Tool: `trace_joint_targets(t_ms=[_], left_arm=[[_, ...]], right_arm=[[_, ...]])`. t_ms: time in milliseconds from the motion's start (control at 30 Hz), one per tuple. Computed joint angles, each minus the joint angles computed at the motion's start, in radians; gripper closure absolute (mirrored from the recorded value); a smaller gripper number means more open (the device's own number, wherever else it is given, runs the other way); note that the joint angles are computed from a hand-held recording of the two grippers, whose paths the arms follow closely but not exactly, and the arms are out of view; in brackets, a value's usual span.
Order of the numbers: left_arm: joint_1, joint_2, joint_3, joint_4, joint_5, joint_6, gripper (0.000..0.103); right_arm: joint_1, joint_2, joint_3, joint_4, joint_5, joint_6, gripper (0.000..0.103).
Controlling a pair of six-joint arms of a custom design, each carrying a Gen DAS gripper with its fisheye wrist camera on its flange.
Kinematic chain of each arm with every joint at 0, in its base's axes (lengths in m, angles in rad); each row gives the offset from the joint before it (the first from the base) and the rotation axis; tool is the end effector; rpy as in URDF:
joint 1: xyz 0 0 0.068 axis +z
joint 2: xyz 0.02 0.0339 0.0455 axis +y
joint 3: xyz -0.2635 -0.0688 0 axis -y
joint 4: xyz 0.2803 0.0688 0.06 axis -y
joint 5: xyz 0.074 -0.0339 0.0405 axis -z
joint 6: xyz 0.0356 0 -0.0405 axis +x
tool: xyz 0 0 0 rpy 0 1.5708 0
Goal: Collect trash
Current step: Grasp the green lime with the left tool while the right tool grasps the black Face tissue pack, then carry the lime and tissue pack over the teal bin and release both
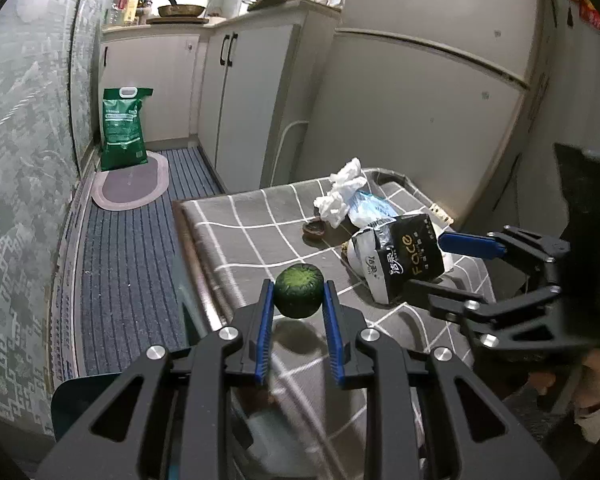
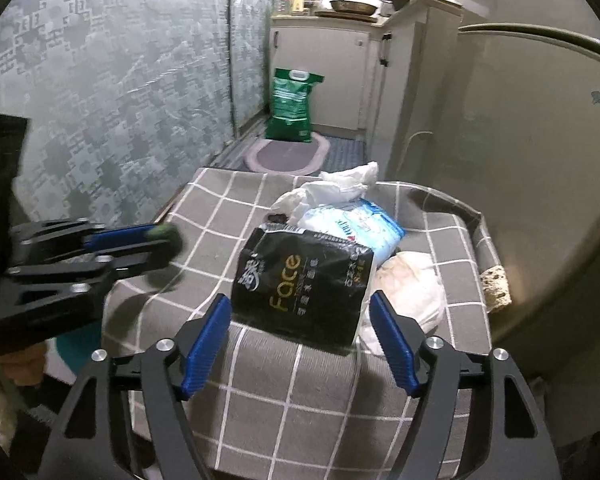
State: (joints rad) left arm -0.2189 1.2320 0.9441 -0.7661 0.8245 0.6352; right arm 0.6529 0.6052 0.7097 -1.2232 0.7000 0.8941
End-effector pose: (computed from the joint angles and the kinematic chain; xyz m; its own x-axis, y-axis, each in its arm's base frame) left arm 0.2547 -0.0834 0.2546 -0.3855 0.4985 -0.7765 0.9073 0.3580 -0.2207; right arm 0.1093 0.0547 0.2613 -0.6354 0.2648 -0.7254 0.4061 0.9136 -0.0223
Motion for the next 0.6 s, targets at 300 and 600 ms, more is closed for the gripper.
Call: trace_joint_targets(t_ms=[300, 600], left_arm=[[0.126, 0.01, 0.028, -0.111, 0.081, 0.132, 0.077], [0.24, 0.02, 0.042, -0.197, 0.117, 0.264, 0.077]], right_arm=[[-0.016, 0.17, 0.035, 0.035, 0.065, 0.059, 0.015], [-0.104, 0.194, 0.019, 0.07, 0.018, 0.033, 0.027]])
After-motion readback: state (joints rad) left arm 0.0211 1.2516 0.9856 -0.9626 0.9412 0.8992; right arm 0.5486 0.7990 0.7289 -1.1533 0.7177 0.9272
